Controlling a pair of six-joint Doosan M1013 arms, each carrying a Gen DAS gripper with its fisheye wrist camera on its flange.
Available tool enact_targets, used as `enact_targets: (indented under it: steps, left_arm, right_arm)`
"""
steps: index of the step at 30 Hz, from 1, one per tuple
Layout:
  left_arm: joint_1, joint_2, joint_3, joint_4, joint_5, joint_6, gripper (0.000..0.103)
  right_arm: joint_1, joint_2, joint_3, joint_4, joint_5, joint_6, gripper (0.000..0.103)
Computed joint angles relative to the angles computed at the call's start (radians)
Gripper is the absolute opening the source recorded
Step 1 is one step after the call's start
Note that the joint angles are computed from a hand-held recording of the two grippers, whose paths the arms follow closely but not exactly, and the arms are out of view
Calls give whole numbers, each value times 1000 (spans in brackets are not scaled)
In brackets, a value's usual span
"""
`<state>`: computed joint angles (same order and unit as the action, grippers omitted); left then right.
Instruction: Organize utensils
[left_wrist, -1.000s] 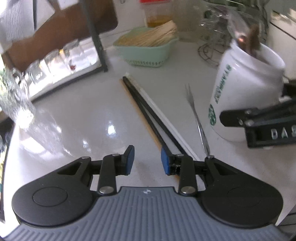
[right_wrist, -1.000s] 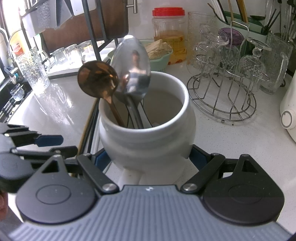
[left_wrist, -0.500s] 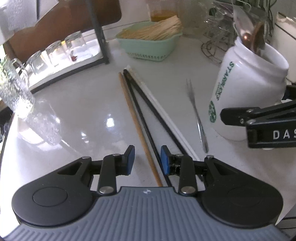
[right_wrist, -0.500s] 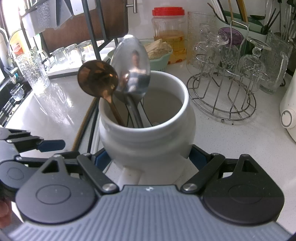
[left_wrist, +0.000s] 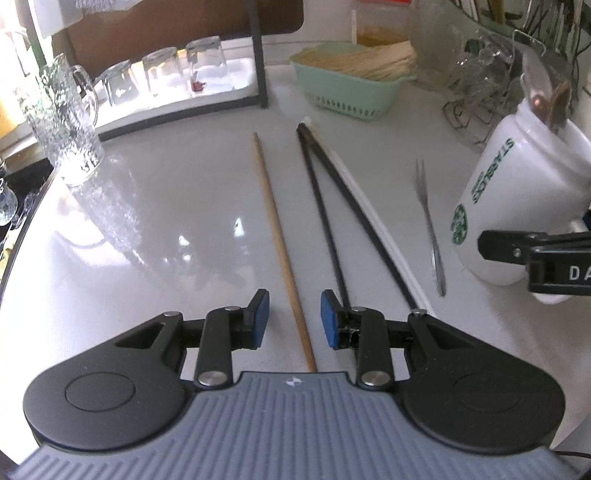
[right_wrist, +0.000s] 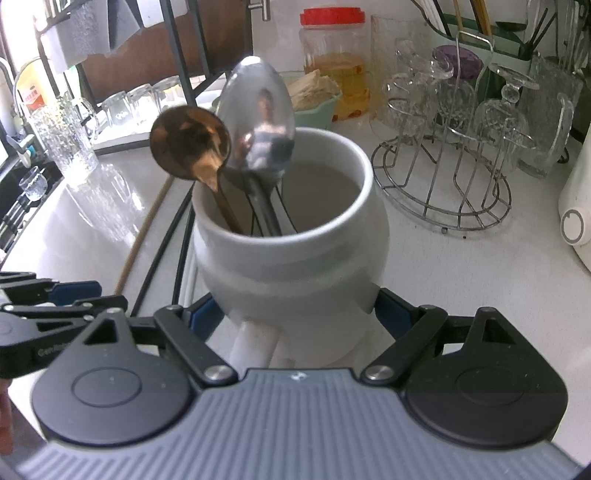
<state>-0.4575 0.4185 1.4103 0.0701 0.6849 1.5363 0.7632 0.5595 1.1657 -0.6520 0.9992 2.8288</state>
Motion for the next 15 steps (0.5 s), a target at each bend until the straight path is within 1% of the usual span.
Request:
enact_targets:
  steps: [1, 2, 3, 4, 5, 6, 10, 15]
  left_arm:
    - [1, -1, 1, 0, 0, -2, 36]
    - [1, -2, 2, 0, 0, -1, 32]
    - [1, -3, 3, 6, 3, -4, 24]
    - [1, -3, 0, 6, 9, -2, 20]
    - [2, -1, -3, 1, 15, 1, 11]
    - [3, -2, -4, 0, 20, 1, 7]
    - [8, -5, -5, -6, 37, 7, 5]
    - [25, -21, 7, -43, 74, 53, 5]
  right_arm:
    - [0, 1, -1, 12, 4, -4, 88]
    - [0, 1, 0, 19, 8, -5, 88]
    - [0, 0, 3, 22, 10, -1, 88]
    - [1, -1, 6, 21, 8, 7, 88]
    - [2, -4, 11, 19, 4, 17, 88]
    - [3, -7, 16, 16, 0, 26, 88]
    - [9, -6, 15, -1, 9, 22, 88]
    - [10, -6, 11, -18, 11, 11, 88]
